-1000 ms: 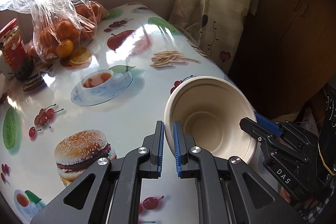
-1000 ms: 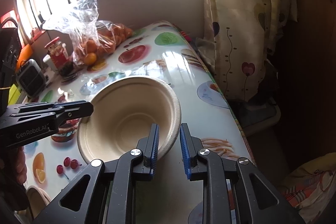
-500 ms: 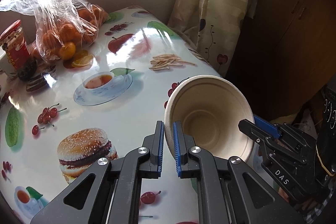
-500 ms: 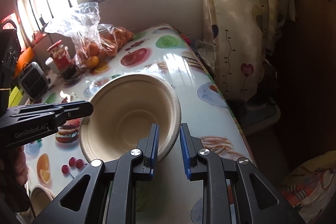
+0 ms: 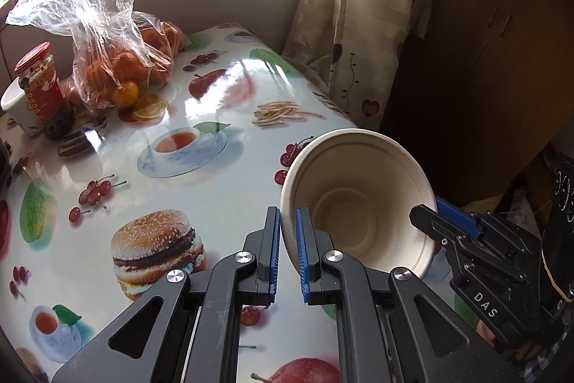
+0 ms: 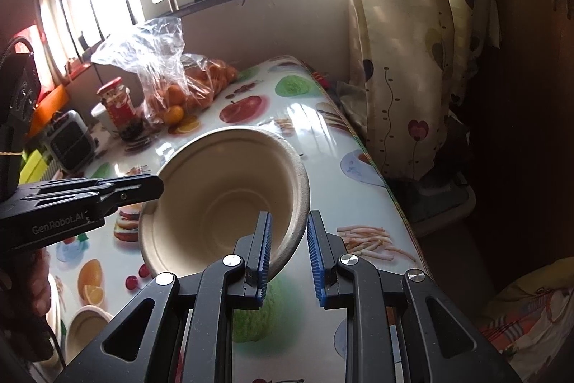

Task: Organize plates and bowls
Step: 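Lift the gripped beige bowl and carry it over the bowl stack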

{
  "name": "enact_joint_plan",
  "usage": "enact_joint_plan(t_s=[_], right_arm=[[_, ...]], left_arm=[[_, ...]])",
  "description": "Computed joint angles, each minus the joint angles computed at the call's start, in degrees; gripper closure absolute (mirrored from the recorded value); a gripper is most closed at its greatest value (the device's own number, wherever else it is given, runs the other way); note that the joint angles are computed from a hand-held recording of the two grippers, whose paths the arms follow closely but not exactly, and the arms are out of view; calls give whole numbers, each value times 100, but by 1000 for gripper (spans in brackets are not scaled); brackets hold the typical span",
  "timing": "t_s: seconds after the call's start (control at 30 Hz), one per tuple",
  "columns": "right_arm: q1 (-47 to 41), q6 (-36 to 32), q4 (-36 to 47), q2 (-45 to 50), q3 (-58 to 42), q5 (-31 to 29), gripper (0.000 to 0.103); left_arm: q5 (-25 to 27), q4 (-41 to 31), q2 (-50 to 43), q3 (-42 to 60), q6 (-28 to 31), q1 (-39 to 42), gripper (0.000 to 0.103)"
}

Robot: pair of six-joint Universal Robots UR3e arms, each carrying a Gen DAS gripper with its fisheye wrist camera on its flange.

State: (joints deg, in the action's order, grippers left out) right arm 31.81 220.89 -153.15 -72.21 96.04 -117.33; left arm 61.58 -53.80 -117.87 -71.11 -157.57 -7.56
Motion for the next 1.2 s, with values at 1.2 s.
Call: enact_joint_plan(t_s=[1.2], right_arm=[[1831, 1123, 897, 11, -785, -1377, 83]], left_arm=[[-705, -98, 2869, -2829, 868, 1174, 93]])
